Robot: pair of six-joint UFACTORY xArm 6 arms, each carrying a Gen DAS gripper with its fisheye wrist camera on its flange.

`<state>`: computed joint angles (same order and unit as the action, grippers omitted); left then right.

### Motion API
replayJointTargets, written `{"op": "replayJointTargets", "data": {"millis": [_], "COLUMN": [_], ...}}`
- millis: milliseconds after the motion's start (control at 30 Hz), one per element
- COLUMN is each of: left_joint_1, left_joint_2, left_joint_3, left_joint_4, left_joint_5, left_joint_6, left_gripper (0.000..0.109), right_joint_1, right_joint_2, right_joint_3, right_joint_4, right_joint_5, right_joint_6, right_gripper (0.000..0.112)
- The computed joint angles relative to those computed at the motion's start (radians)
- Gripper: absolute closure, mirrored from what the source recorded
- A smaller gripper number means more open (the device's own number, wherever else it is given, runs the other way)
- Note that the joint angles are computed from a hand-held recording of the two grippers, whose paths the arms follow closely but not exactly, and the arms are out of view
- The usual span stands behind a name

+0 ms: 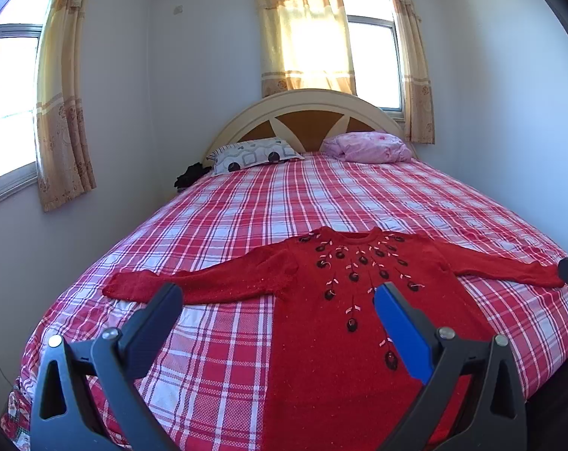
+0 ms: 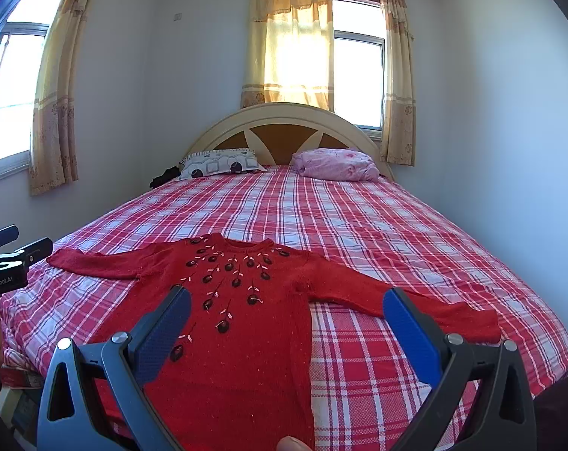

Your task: Fold small clothes

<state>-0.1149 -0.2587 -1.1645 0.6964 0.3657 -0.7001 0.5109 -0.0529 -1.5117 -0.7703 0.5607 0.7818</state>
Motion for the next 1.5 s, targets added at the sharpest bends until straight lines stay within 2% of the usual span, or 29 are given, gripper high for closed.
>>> {"op": "replayJointTargets", "data": {"millis": [733, 1500], "left_joint_1": [0.005, 0.001], "left_joint_2": [0.002, 0.008], "left_joint_3": [0.005, 0.010], "left_joint_4": [-0.012, 0.024], "left_joint_5": [-0.014, -0.013], "left_joint_6": [0.010, -0.037], "left_gripper": [0.006, 0.006], "right_joint_1": [-0.001, 0.012], "right_joint_2": [0.008, 0.016], "right_joint_3": [-0.004, -0.015], "right_joint_4": [0.025, 0.022], "right_joint_5": [0.006, 0.025], "right_joint_6": [-0.028, -0.040], "right_gripper": [0.010, 0.010]}}
